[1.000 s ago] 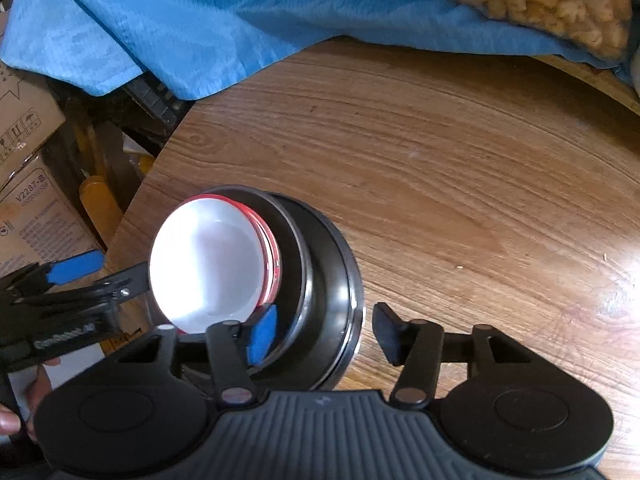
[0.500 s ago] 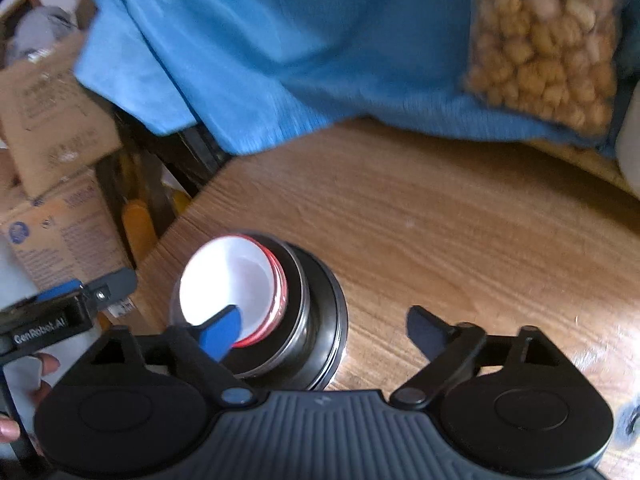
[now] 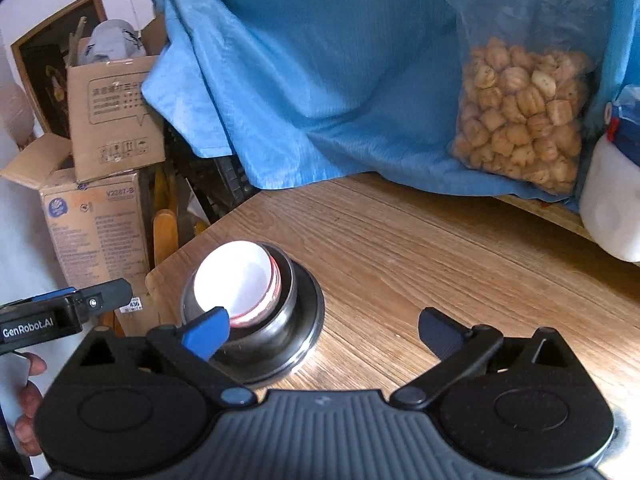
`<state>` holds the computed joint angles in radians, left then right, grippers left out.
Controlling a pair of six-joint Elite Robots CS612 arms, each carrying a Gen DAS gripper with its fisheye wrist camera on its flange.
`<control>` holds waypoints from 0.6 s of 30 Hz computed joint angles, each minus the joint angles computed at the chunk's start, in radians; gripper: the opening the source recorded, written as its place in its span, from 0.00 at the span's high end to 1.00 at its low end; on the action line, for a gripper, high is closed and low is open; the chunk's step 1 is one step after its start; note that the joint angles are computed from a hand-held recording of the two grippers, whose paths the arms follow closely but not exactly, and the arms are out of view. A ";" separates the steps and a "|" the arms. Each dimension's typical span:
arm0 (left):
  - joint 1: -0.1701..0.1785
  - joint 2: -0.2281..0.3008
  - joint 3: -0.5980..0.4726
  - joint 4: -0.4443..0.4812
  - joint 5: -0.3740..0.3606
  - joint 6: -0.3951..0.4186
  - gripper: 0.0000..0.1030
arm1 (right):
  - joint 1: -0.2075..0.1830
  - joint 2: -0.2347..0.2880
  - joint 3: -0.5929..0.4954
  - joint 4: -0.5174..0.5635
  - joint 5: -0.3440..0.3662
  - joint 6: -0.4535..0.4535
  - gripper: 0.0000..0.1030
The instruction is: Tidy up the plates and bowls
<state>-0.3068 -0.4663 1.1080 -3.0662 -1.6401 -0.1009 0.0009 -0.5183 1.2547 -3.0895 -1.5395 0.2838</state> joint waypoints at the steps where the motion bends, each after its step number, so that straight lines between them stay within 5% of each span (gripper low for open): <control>1: -0.002 -0.006 0.015 -0.010 0.005 -0.009 0.01 | -0.001 -0.008 0.014 -0.007 0.002 -0.004 0.00; 18: -0.034 -0.104 0.233 -0.142 0.083 -0.056 0.01 | -0.025 -0.087 0.197 -0.117 0.033 0.003 0.00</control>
<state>-0.3406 -0.5705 1.3409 -3.2084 -1.5572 -0.1573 -0.0244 -0.6053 1.4521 -3.2063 -1.5063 0.2873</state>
